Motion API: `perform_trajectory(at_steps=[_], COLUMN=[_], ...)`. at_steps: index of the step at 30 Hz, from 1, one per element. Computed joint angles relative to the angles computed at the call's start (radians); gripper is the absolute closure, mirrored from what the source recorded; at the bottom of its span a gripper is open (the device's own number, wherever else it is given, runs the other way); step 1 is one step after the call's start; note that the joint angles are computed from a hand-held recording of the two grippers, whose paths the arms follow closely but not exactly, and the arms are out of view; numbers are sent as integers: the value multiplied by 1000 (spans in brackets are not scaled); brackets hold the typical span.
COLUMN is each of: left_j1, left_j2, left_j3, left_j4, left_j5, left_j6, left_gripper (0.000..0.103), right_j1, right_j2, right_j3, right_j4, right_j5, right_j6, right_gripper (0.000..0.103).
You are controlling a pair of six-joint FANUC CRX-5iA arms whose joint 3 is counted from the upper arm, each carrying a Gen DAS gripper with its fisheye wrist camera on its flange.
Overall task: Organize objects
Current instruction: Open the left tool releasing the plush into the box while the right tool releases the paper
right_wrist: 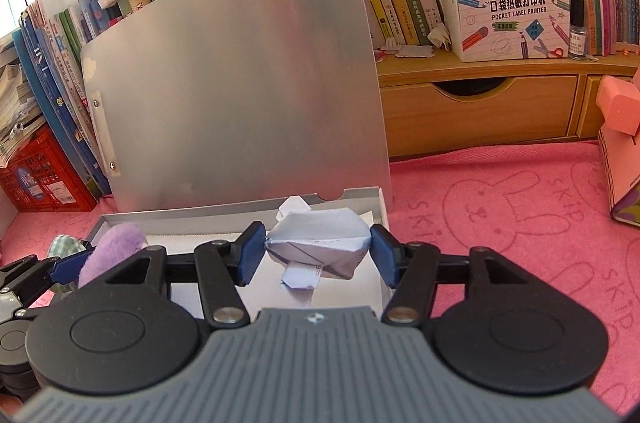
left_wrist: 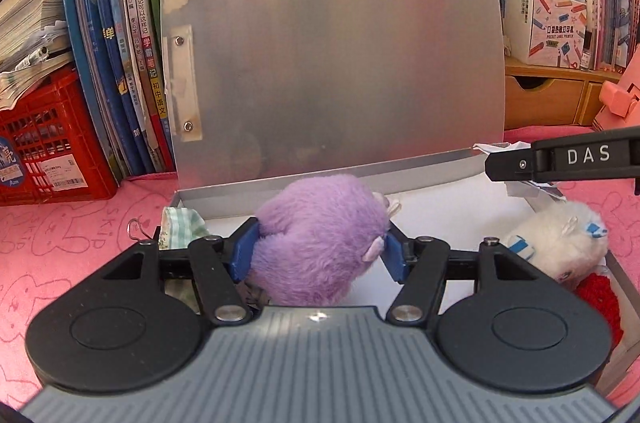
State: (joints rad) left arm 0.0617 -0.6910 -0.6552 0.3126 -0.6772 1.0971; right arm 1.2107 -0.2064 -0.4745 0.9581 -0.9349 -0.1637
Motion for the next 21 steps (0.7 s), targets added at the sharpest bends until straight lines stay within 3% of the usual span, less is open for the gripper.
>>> perform_trajectory(at_steps=[3, 6, 11, 15, 21], left_j1=[14, 26, 33, 54, 182], left_j2=[-11, -37, -96, -164, -297], left_j3=[-16, -34, -42, -52, -66], left_j4=[42, 76, 76, 96, 200], left_j5=[-9, -11, -33, -88, -236], left_j6=[-40, -58, -63, -70, -172], left_gripper=[29, 21, 18, 17, 17], right_j1=[5, 18, 79, 149, 282], right_j2=[-9, -23, -55, -81, -100], right_j3=[-12, -17, -19, -20, -13], right_j4=[14, 22, 49, 80, 119], right_j5=[7, 0, -75, -156, -301], right_j6=[-32, -53, -72, -79, -72], right_gripper=[27, 24, 23, 20, 17])
